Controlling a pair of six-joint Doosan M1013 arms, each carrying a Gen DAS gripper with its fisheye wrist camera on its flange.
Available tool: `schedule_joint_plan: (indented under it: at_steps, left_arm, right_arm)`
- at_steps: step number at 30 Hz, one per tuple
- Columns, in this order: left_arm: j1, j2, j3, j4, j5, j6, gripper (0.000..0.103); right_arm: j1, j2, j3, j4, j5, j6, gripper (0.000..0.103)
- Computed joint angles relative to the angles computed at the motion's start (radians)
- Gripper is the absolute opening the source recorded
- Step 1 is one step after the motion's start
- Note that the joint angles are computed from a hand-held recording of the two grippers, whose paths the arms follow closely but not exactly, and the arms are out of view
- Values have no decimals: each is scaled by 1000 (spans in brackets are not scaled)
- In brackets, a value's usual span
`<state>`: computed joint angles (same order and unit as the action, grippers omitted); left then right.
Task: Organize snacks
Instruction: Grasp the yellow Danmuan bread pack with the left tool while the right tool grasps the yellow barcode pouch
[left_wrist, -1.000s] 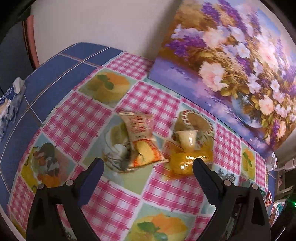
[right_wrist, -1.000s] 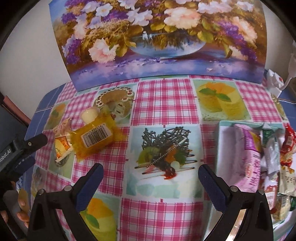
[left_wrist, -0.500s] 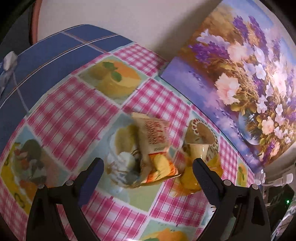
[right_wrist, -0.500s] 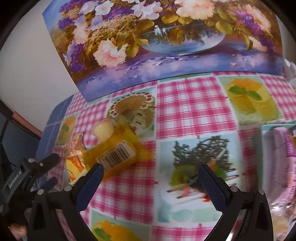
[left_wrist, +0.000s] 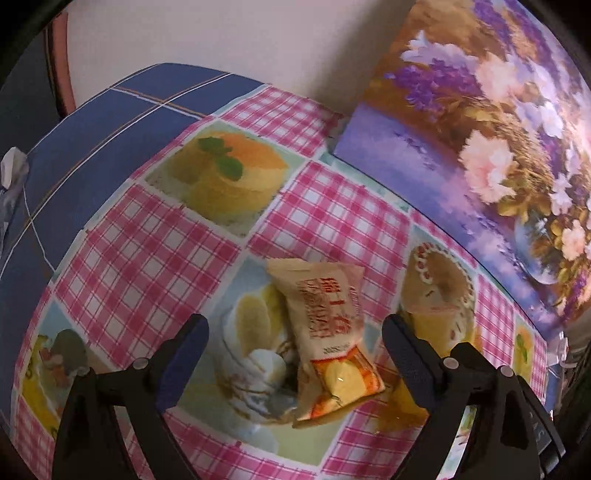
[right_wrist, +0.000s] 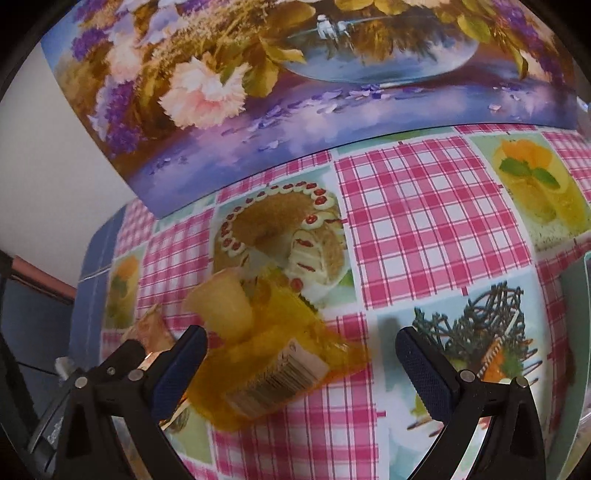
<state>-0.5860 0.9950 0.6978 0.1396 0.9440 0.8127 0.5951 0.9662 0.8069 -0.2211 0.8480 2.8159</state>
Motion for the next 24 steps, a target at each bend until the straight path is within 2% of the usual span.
schedule_joint_plan:
  at_steps: [7, 9, 12, 13, 14, 15, 17, 19, 21, 23, 24]
  left_arm:
    - [0, 5, -4, -3, 15, 15, 94]
    - [-3, 11, -20, -8, 27, 35, 93]
    - [-9, 23, -48, -10, 57, 56, 79]
    - [-11, 28, -58, -14, 69, 60, 68]
    - [-12, 30, -64, -19, 76, 64, 62]
    - [-12, 32, -67, -27, 73, 68, 59]
    - [-16, 29, -66, -32, 68, 76, 45]
    - [-22, 23, -58, -26, 62, 80, 37]
    - [-27, 20, -54, -17, 68, 79, 36]
    - [-31, 8, -28, -17, 54, 65, 36]
    - [-32, 4, -20, -17, 51, 59, 36]
  right_arm:
    - [16, 41, -83, -50, 136, -66, 103]
    - [20, 33, -68, -53, 139, -75, 103]
    - [23, 16, -36, -56, 141, -88, 103]
    - [24, 10, -26, -58, 143, -92, 102]
    - [25, 3, -13, -61, 140, -93, 100]
    - [26, -7, 5, -64, 131, -93, 96]
    - [30, -24, 35, -71, 120, -86, 88]
    - [32, -32, 47, -73, 114, -87, 80]
    - [35, -47, 74, -71, 90, -84, 65]
    - [35, -66, 109, -64, 64, -83, 55]
    - [36, -71, 115, -64, 65, -83, 53]
